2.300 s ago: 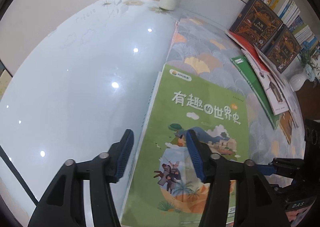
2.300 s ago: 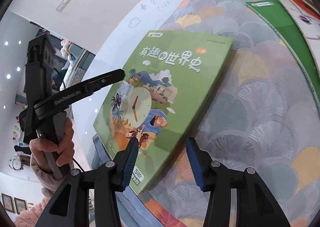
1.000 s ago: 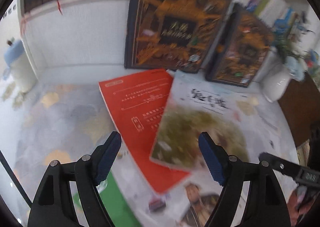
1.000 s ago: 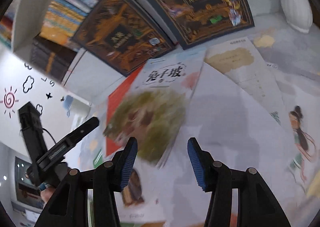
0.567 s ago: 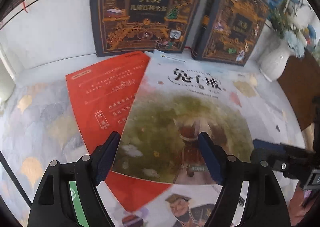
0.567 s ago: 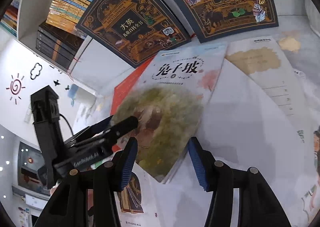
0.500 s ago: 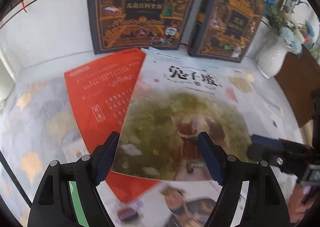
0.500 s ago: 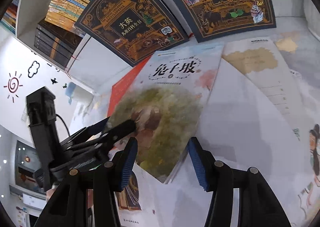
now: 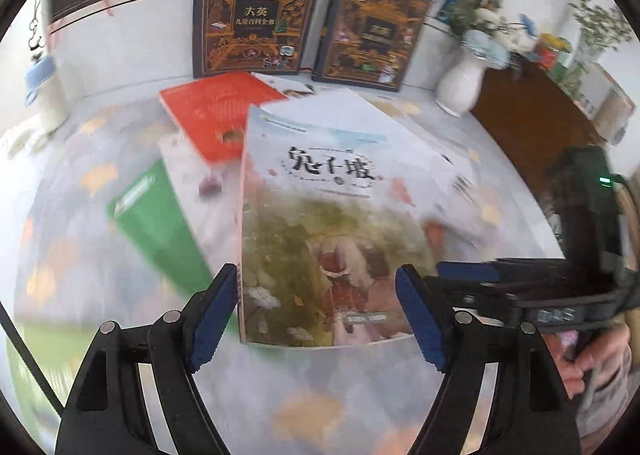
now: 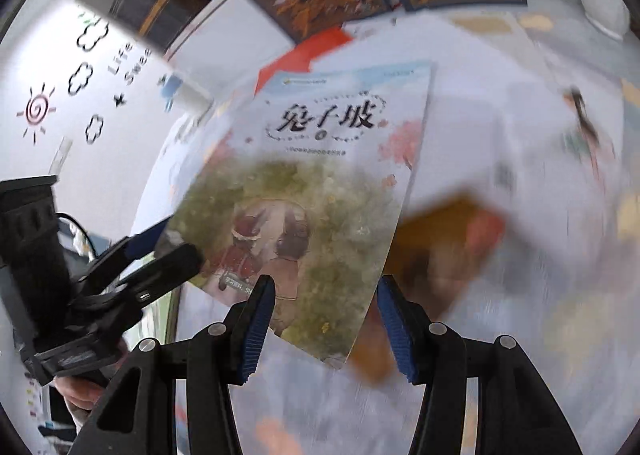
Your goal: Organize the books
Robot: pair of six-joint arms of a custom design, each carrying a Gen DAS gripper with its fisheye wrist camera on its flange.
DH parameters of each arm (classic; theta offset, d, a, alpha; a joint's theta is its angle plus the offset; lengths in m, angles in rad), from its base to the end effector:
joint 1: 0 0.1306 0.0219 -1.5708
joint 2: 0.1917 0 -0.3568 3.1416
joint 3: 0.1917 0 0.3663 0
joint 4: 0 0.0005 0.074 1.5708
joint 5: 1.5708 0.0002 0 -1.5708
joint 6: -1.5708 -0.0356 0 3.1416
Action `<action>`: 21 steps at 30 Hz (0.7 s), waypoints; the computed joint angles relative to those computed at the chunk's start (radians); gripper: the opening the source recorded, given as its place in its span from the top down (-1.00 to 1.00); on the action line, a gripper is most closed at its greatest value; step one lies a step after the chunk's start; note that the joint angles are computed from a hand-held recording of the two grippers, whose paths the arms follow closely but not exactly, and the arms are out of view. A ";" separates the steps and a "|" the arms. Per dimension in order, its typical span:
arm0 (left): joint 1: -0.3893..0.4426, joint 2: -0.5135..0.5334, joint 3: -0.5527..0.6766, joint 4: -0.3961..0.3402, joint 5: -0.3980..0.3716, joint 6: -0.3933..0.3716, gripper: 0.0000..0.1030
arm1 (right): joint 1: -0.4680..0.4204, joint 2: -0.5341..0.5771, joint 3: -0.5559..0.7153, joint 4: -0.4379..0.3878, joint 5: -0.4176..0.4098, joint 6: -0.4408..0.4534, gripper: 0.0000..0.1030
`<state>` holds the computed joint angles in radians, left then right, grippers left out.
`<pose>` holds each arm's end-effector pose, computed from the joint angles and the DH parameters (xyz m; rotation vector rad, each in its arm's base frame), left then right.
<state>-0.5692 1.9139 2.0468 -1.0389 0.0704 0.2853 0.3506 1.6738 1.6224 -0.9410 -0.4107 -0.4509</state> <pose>0.5326 -0.3444 0.3998 0.3883 2.4993 -0.4428 0.5113 0.2016 0.3638 -0.0312 2.6552 0.8159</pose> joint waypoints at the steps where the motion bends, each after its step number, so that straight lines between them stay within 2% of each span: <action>1: -0.015 -0.060 -0.089 0.031 -0.013 0.011 -0.49 | 0.015 -0.033 -0.044 0.012 0.003 -0.007 -0.02; 7: -0.107 -0.310 -0.467 0.127 -0.068 0.068 -0.49 | 0.129 -0.234 -0.289 0.036 0.066 -0.025 -0.02; 11: -0.144 -0.415 -0.637 0.166 -0.040 0.166 -0.49 | 0.174 -0.291 -0.375 0.018 0.092 -0.018 -0.01; 13: -0.126 -0.430 -0.670 0.156 0.044 0.207 -0.49 | 0.168 -0.308 -0.406 0.024 0.082 -0.010 -0.01; 15: -0.099 -0.423 -0.682 0.162 0.109 0.209 -0.49 | 0.141 -0.310 -0.419 0.026 0.061 0.002 -0.01; 16: -0.077 -0.405 -0.670 0.151 0.123 0.205 -0.48 | 0.124 -0.301 -0.418 0.029 0.045 0.008 -0.01; 17: -0.059 -0.388 -0.655 0.139 0.123 0.202 -0.38 | 0.111 -0.301 -0.429 0.040 0.028 0.006 0.00; 19: -0.030 -0.373 -0.650 0.146 0.160 0.180 -0.34 | 0.071 -0.291 -0.449 0.087 -0.060 0.012 0.01; 21: 0.007 -0.344 -0.627 0.154 0.243 0.166 -0.34 | 0.051 -0.269 -0.439 0.102 -0.116 0.021 0.01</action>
<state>-0.5619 1.5695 1.4202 -0.8851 0.3137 0.4509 0.4019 1.4047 1.1835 -0.8392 -0.5267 -0.4297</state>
